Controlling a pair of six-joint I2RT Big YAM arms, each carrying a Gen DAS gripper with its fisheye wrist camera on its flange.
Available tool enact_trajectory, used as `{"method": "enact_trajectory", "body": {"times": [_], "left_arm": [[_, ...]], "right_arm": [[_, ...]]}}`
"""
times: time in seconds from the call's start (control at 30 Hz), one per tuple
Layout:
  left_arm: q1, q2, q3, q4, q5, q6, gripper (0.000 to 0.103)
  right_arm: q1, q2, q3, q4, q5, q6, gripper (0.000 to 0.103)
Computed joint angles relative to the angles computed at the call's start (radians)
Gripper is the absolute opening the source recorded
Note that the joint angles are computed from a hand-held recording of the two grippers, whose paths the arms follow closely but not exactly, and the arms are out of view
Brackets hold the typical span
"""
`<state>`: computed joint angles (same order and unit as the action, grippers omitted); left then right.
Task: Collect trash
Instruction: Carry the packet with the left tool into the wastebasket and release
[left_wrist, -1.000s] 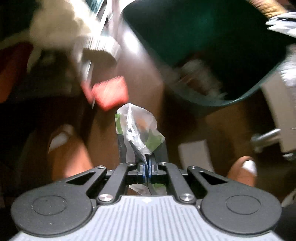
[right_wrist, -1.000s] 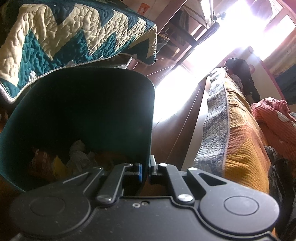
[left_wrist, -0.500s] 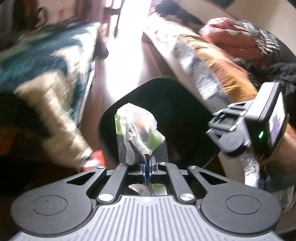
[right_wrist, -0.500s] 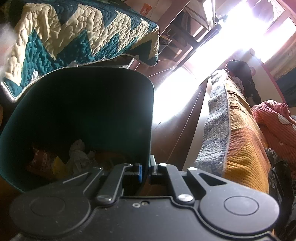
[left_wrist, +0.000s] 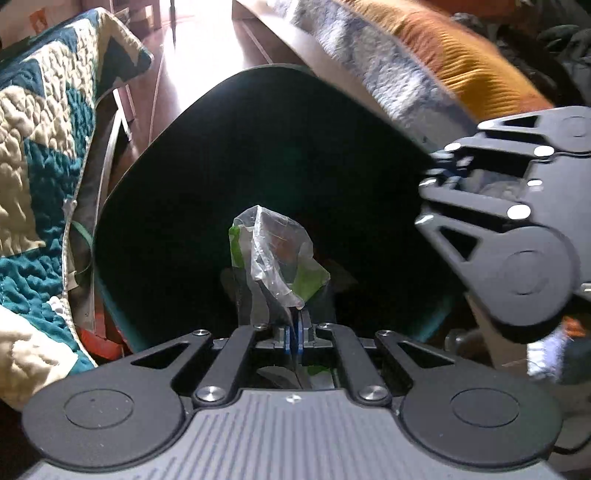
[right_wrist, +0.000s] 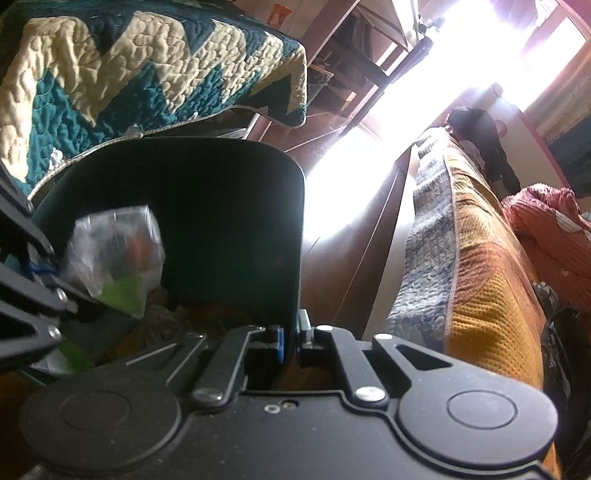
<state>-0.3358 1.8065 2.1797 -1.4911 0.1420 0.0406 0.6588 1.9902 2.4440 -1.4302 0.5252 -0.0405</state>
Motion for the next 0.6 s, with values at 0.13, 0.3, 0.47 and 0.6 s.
{"method": "enact_trajectory", "body": {"times": [0.13,0.3,0.47,0.6], "left_arm": [[0.009,0.028,0.031,-0.029,0.004,-0.014,0.005],[0.016,0.081,0.096,-0.068,0.004,-0.005,0.015],[0.012,0.100,0.109,-0.051,-0.020,-0.032,0.042],[0.019,0.092,0.103,-0.036,-0.008,-0.052,0.056]], "right_arm": [[-0.008,-0.002,-0.005,-0.006,0.002,0.017,0.006],[-0.016,-0.004,-0.012,-0.011,0.004,0.029,0.006],[-0.022,-0.006,-0.015,-0.008,-0.006,0.035,0.006],[-0.024,-0.010,-0.022,-0.001,-0.008,0.030,0.006]]}}
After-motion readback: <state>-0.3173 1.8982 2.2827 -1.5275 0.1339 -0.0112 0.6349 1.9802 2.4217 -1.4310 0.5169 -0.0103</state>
